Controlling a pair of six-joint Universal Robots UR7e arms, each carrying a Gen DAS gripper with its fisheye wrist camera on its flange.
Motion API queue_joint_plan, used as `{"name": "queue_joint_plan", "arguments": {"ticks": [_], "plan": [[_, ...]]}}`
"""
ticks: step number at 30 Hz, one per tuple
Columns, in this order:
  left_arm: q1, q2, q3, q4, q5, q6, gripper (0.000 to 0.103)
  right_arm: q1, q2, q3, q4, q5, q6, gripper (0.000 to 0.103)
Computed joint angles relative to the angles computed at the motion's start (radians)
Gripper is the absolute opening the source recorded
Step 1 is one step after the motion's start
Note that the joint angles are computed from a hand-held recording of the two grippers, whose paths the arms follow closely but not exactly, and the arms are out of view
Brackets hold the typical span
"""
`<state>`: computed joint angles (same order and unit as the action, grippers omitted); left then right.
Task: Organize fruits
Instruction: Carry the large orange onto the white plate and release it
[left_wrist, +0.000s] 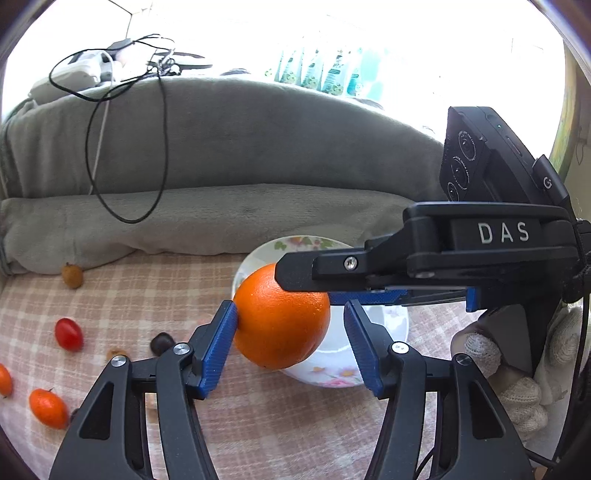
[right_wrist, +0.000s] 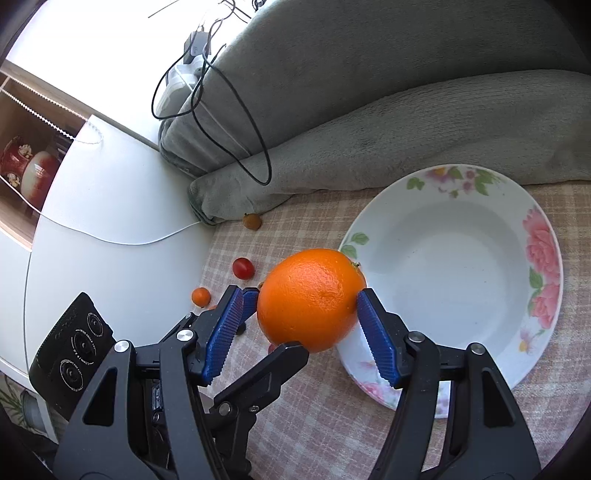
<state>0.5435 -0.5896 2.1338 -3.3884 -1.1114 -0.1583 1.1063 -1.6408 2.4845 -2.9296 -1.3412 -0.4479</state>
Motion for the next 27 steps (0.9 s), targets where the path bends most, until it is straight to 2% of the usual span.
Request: {"name": "queue_joint_plan", "arguments": {"ticks": [1,3,6,11,14,21,23,25,27], "plan": [[-0.002,0.001,-0.003,0.008,-0.018,0.007,0.045,-0.025,-0.025,0.001,0.02,0.029,-0.013,0.061],[-0.016,0.001,-0.002,0.006,-0.02,0.013,0.045,-0.071,-0.076,-0.003,0.083,0.099,-0.037,0.048],[-0.026,-0.005,0.001,-0.002,-0.019,0.01,0.045,-0.101,-0.129,0.012,0.037,0.105,-0.03,0.048],[-0.046,-0.021,0.016,-0.013,0.002,0.008,0.045,-0.182,-0.195,0.018,0.081,0.175,-0.046,0.048],[-0.054,-0.028,0.028,-0.015,0.008,0.006,0.045,-0.199,-0.21,0.026,0.082,0.181,-0.051,0.048],[-0.062,-0.035,0.05,-0.021,0.016,-0.001,0.049,-0.208,-0.251,0.062,0.06,0.173,-0.09,0.048],[-0.069,-0.045,0.068,-0.022,0.026,-0.019,0.057,-0.196,-0.256,0.077,0.033,0.156,-0.097,0.052],[-0.073,-0.055,0.084,-0.028,0.033,-0.026,0.06,-0.182,-0.251,0.096,-0.018,0.136,-0.099,0.062],[-0.077,-0.063,0.1,-0.037,0.05,-0.029,0.064,-0.169,-0.243,0.109,-0.052,0.123,-0.108,0.064]]}}
